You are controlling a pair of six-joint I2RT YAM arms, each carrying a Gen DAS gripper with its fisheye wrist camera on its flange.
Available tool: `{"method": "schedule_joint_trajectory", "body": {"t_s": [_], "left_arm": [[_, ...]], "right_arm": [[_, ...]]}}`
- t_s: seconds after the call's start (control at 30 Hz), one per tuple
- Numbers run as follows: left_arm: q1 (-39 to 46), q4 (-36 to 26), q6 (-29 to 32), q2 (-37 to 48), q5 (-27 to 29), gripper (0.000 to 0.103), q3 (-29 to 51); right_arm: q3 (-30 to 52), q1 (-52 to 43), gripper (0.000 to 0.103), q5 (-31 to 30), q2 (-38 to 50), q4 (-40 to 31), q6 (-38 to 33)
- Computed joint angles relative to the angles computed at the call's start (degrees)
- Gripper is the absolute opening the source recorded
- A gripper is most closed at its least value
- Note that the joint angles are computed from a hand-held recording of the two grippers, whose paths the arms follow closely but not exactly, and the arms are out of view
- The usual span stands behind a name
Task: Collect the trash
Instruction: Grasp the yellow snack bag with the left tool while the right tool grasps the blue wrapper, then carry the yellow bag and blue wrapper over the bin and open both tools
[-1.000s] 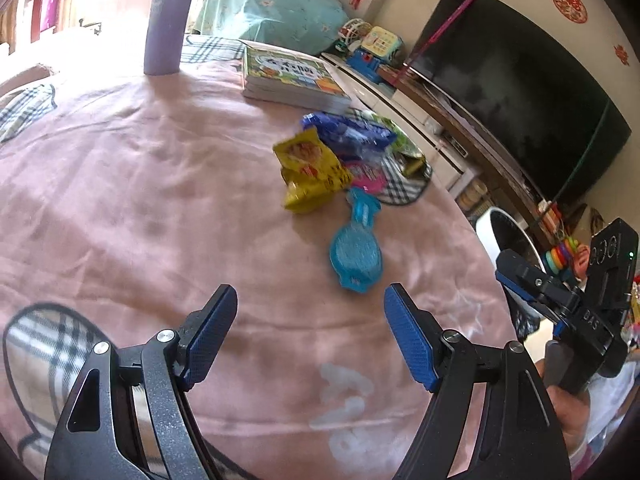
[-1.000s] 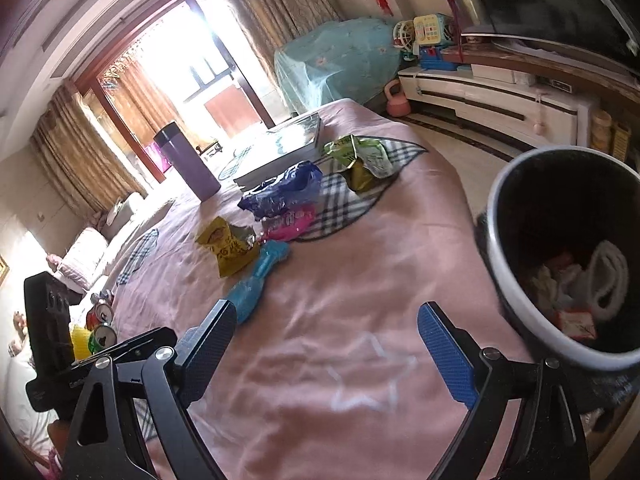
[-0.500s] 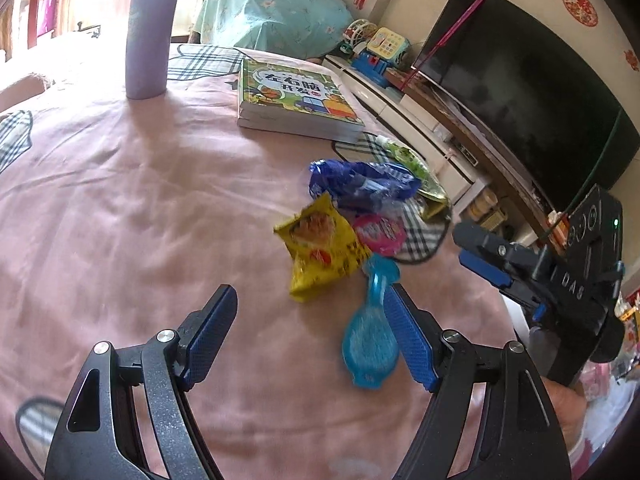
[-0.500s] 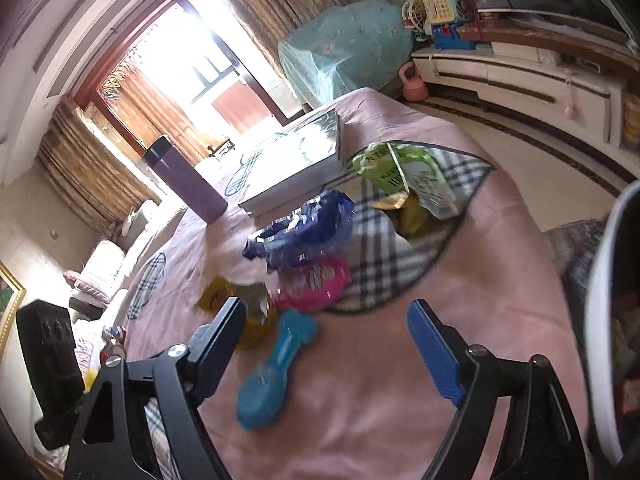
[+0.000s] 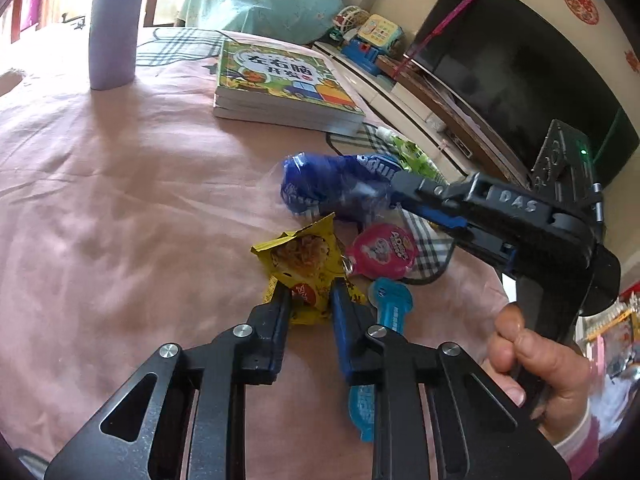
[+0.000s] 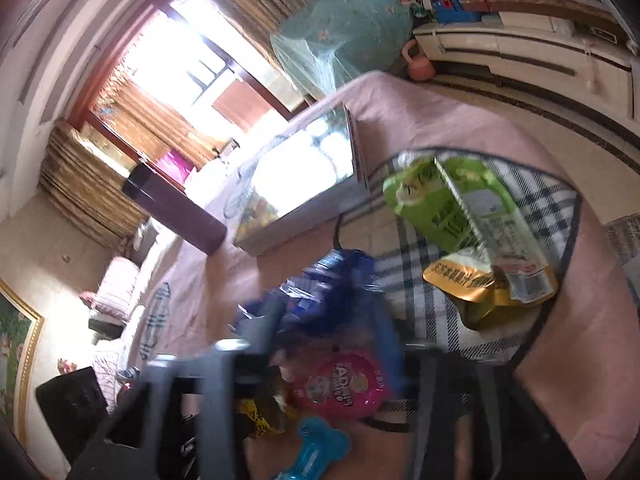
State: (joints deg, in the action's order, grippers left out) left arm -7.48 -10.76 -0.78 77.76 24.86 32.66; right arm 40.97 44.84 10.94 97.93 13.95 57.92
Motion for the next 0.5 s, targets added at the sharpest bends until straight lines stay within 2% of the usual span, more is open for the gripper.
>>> {"method": "schedule_joint_trajectory", "body": {"t_s": [0.03, 0.13, 0.3, 0.5], "left_arm": [[-0.09, 0.24, 0.06, -0.92, -0.37, 0.017, -0.57], [0.74, -0.57, 0.19, -4.14, -0.53, 0.015, -2.12], [3.96, -4.64, 1.81, -11.28, 1.00, 0.014, -4.49], [8.56, -11.10, 4.66, -19.94, 3.40, 0.014, -6.41]], "right_arm": [[0.03, 0.19, 0.009, 0.15, 0.06, -0.05, 0.05], [-2.05, 2.58, 0.000, 3.27, -2.95, -0.72, 0.48], [-6.76, 6.52, 0.000, 8.57, -11.27, -2.52, 1.96], [-8.36, 13.41, 0.000, 15.37, -19.90, -9.23, 2.98]]}}
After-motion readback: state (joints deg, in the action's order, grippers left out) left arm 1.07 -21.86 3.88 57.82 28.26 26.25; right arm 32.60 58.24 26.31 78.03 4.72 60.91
